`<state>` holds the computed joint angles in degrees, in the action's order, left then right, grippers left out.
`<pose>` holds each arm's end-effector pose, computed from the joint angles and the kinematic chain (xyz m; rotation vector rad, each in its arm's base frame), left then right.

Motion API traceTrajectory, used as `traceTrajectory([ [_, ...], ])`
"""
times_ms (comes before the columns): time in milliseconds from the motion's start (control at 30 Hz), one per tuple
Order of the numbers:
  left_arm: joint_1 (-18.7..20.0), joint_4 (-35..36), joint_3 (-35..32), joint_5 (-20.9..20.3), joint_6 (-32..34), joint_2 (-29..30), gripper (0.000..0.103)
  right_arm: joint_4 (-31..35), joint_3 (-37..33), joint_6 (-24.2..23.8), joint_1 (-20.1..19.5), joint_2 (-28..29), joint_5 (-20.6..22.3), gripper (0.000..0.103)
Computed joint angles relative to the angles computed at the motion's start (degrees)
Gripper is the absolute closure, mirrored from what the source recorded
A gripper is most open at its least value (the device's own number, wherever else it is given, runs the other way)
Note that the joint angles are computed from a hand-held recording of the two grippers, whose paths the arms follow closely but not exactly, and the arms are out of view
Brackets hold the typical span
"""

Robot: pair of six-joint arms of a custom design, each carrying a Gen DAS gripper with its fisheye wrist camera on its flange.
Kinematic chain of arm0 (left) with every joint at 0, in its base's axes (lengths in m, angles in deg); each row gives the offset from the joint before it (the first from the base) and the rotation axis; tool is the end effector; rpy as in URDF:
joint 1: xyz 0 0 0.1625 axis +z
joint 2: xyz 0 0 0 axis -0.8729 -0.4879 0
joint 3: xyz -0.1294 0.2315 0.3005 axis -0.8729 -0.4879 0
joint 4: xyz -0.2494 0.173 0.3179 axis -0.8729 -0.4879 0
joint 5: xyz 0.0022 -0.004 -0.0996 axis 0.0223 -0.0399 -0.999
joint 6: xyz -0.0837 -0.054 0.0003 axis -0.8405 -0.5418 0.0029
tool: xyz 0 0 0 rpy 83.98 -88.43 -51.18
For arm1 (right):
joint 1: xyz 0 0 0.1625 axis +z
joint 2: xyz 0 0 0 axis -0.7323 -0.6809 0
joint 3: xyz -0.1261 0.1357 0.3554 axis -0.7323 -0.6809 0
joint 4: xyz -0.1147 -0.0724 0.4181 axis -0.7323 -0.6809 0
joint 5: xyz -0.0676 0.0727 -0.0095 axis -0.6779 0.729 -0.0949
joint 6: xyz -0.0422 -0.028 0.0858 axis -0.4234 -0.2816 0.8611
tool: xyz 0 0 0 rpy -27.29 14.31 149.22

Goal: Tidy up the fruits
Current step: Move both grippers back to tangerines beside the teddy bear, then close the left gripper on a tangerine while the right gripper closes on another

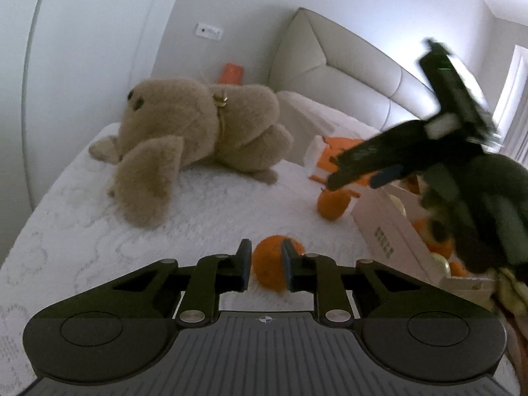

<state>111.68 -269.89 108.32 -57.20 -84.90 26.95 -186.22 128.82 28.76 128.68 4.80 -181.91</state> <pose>-0.1964 -0.5297 -0.1055 0.6601 2.5874 -1.1900 -0.0124 -0.6345 0.2102 0.3956 -2.2168 0.6014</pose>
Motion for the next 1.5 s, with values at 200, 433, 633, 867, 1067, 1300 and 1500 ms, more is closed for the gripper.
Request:
traceTrajectory([
  [200, 2.0, -3.34, 0.11, -2.71, -1.55, 0.64, 0.068, -2.12, -6.56, -3.04, 0.93, 8.64, -7.74, 0.037],
  [433, 2.67, -4.11, -0.18, -3.97, -1.46, 0.97, 0.068, -5.03, -7.21, -6.06, 1.34, 10.77, -10.91, 0.057],
  [633, 2.72, -4.3, 0.1, -4.41, -1.58, 0.97, 0.066, -1.69, 2.15, -2.33, 1.91, 1.61, -2.93, 0.057],
  [867, 3.28, -4.92, 0.17, -4.02, -4.49, 0.89, 0.066, -8.69, 22.04, -2.56, -1.06, -13.52, 9.32, 0.056],
  [1067, 1.06, -3.35, -0.83, -3.1, 0.22, 1.48, 0.066, -6.28, 35.43, -3.6, -10.61, -25.99, 21.5, 0.057],
  [1300, -4.67, 6.21, -5.14, 10.23, 4.32, 3.78, 0.064, -5.04, 39.19, -5.63, -20.33, -31.13, 32.49, 0.049],
  [1500, -6.27, 10.82, -8.1, 16.22, 4.52, 5.41, 0.059, -12.61, 41.25, -10.02, -25.89, -30.87, 38.42, 0.021],
])
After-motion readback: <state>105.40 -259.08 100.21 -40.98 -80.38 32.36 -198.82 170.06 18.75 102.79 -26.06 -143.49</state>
